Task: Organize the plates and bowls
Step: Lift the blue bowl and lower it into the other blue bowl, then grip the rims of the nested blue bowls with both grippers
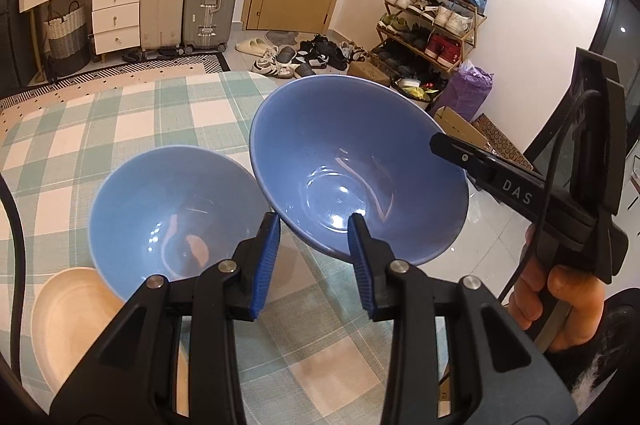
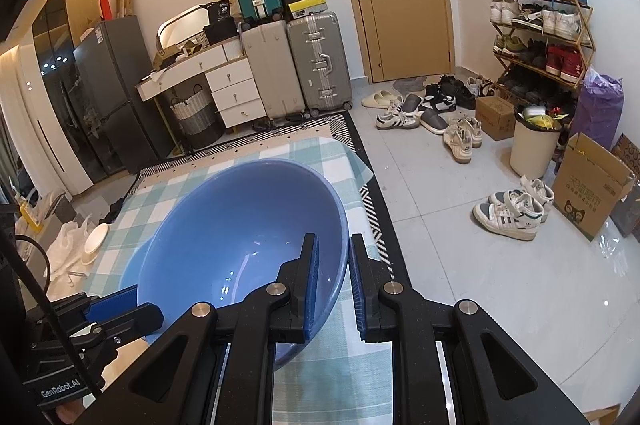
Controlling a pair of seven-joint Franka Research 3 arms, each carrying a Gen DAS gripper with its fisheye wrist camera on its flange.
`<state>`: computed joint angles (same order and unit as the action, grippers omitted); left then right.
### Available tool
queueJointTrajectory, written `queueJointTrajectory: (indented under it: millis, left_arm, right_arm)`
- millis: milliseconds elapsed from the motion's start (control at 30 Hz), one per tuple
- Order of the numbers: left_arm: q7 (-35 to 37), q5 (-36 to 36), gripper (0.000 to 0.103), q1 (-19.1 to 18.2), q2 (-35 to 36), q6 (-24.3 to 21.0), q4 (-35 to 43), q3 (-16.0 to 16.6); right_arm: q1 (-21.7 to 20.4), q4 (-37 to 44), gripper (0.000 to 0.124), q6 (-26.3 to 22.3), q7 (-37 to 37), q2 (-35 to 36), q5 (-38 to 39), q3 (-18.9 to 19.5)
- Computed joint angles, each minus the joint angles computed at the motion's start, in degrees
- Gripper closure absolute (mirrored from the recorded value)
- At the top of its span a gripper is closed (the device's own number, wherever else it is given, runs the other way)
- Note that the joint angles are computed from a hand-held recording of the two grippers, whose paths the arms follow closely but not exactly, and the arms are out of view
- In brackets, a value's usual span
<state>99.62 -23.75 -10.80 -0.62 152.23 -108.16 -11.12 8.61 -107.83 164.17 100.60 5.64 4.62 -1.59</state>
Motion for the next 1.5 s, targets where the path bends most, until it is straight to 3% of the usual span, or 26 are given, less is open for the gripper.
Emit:
queueJointTrajectory:
  millis: [533, 800, 1500]
  left_arm:
    - [7.26, -4.07, 0.071, 1.31, -8.61, -0.92, -4.86, 6.0]
    - [8.21, -3.24, 0.071, 2.7, -10.7, -1.96, -5.97, 8.45]
    - [5.45, 3.79, 0.071, 3.63, -9.57, 0.12, -7.79, 7.85]
  right_arm:
    - [4.94, 7.23, 0.108, -1.61, 6.22, 3.53, -4.78, 0.98]
    - [6.86, 11.63, 0.108, -2.15, 5.62, 7.16, -3.15, 1.63]
    - [8.21, 17.67, 0.108, -2.98, 1.08, 13.82, 2.86, 1.64]
